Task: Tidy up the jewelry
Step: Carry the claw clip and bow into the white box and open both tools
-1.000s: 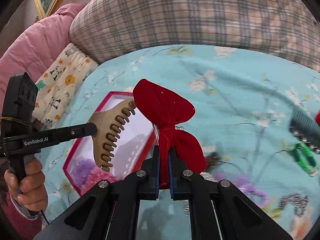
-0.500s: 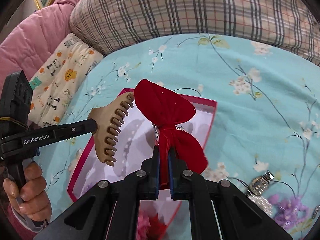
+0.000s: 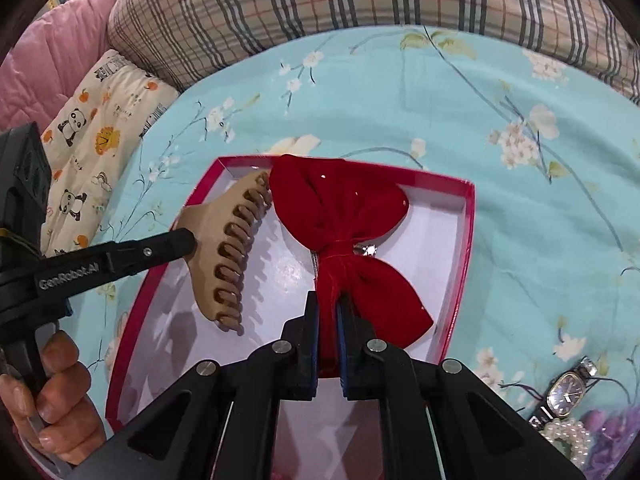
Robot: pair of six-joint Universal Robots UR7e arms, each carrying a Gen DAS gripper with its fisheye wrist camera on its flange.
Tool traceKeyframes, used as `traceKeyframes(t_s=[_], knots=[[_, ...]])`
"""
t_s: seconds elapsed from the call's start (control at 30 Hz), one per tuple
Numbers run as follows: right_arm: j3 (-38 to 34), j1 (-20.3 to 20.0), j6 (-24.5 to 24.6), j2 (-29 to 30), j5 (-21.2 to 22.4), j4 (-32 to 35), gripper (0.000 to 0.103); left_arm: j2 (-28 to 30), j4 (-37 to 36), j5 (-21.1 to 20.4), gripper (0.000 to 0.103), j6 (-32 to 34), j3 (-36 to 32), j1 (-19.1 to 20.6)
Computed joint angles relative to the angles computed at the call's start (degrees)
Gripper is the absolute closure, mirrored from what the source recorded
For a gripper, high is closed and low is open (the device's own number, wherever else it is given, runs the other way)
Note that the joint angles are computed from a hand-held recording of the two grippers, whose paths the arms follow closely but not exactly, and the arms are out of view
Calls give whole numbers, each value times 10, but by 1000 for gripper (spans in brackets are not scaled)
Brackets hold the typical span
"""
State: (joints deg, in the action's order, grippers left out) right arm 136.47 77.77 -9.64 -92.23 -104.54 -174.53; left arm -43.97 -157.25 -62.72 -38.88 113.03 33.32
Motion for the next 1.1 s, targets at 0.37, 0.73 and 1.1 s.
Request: traceKeyframes(t_s=[0.37,0.73,1.1], knots=[[8,-15,7,-23,42,12,72,-4,13,1,98,2,0,-3],[41,-20,5,-115,65,42,70,-46,21,7,80,-13,32,-47],[110,-140,-31,-367,116,172,66,-63,21,-47,76,-30,59,-114]])
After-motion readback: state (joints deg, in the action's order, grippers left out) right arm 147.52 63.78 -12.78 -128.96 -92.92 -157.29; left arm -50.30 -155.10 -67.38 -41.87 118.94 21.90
